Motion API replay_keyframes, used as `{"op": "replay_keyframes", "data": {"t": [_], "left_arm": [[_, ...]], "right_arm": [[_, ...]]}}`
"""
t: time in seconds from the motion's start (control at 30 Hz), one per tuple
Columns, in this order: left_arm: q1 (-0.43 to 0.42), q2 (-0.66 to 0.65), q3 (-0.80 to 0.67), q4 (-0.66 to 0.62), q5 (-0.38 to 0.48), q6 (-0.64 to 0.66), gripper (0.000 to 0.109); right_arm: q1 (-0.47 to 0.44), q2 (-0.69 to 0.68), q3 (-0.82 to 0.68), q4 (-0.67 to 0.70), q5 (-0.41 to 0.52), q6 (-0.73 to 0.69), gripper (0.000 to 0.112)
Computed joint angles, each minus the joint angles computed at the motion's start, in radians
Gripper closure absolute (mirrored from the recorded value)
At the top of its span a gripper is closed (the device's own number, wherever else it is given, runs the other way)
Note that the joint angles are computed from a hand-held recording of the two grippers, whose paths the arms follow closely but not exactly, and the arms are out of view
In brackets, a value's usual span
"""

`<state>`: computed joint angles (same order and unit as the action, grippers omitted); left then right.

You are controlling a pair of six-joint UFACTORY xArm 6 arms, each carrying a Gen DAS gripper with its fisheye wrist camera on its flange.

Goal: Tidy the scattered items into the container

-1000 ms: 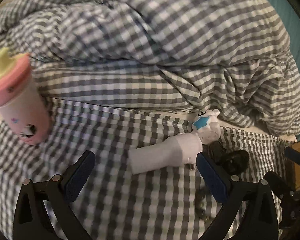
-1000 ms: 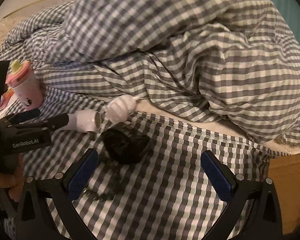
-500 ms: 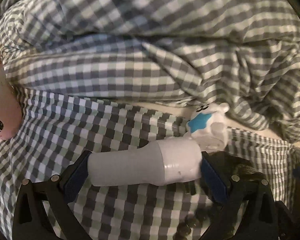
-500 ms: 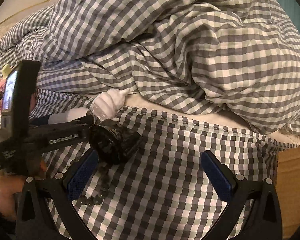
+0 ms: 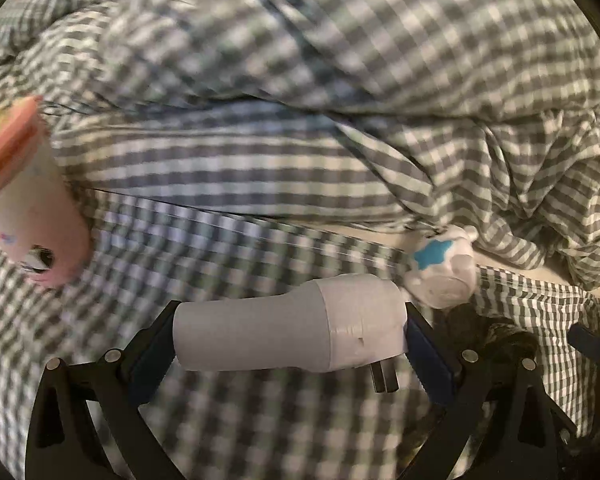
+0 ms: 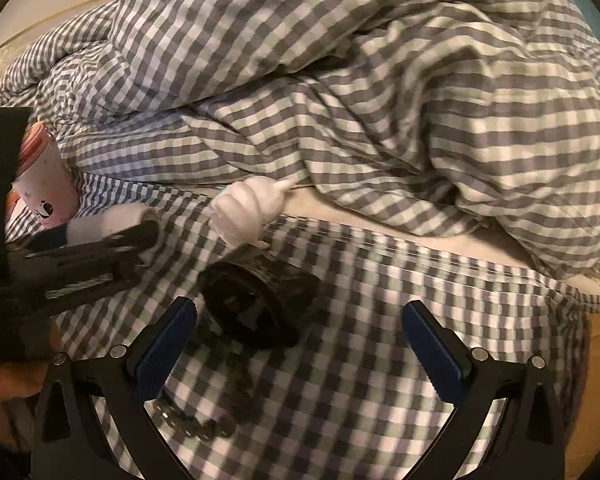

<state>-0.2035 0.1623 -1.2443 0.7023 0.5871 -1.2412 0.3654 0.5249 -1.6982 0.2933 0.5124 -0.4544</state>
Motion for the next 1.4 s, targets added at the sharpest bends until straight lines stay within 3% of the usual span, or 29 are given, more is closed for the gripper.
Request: {"op": "replay_keyframes", "data": {"t": [0.27, 0.6, 0.67, 0.73, 0.83, 0.93, 1.0, 1.4], "left_arm": [[0.042, -0.185, 0.164, 0.074, 0.039, -0.045, 0.006], [0.045, -0.319, 0.254, 0.124, 0.102, -0.093, 0.006], [0.049, -0.344, 0.272, 0.129, 0.106, -0.097, 0.006], [0.051, -0.356, 0.277, 0.127, 0.111, -0.097, 0.006], [0.052, -0.379, 0.284, 0.122, 0.116, -0.095, 0.006], [0.045, -0.394, 0.290, 0.124, 0.118, -0.106, 0.006], [0.035, -0.398, 0.284, 0.124, 0.127, -0.108, 0.006], [-0.032, -0.428, 0.260, 0.130, 0.175, -0.116, 0.006]], "right_arm": [[0.042, 0.071, -0.071, -0.029, 0.005, 0.052, 0.010], [0.059, 0.167, -0.192, -0.103, 0.034, 0.153, 0.010], [0.060, 0.164, -0.187, -0.123, 0.029, 0.172, 0.016], [0.058, 0.159, -0.179, -0.136, 0.028, 0.186, 0.035], [0.052, 0.154, -0.182, -0.119, 0.050, 0.175, 0.036], [0.043, 0.127, -0.151, -0.075, 0.045, 0.139, 0.040], [0.040, 0.102, -0.122, -0.059, 0.033, 0.116, 0.051], [0.028, -0.078, 0.102, 0.076, -0.017, -0.036, 0.051]]}}
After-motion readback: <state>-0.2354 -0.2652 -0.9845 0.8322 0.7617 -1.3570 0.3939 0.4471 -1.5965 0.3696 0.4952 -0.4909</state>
